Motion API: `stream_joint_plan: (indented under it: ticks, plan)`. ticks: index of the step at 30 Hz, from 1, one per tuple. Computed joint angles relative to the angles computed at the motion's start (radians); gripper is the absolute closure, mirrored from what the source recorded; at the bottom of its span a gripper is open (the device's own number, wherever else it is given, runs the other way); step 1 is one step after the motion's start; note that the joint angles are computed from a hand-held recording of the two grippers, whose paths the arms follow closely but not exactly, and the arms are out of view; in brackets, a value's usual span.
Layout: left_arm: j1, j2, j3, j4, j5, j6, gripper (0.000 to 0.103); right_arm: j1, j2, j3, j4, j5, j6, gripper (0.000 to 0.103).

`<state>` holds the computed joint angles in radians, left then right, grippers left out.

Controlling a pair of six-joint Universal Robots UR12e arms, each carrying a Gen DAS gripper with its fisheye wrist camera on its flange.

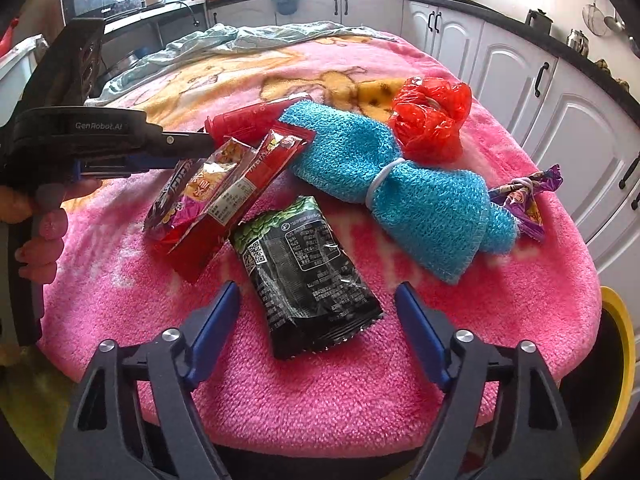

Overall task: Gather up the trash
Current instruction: 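Grasp the ENERGY chocolate bar with the left tool while the right tool grasps the black snack packet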

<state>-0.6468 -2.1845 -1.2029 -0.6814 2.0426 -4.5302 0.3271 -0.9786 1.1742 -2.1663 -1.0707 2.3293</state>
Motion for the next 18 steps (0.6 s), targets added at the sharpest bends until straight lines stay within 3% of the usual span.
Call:
stream_joint_plan:
  ticks: [4, 12, 18]
  plan:
    - [0.000, 0.003, -0.003, 0.002, -0.005, 0.014, 0.081, 0.001, 0.000, 0.001, -0.008, 0.004, -0.018, 0.044]
    - [-0.005, 0.010, -0.001, 0.015, 0.018, 0.039, 0.082, -0.003, -0.010, 0.006, 0.002, 0.016, -0.032, 0.063]
    - [-0.016, 0.006, 0.027, 0.013, 0.058, 0.079, 0.082, -0.011, -0.014, 0.003, 0.015, 0.026, -0.012, 0.069]
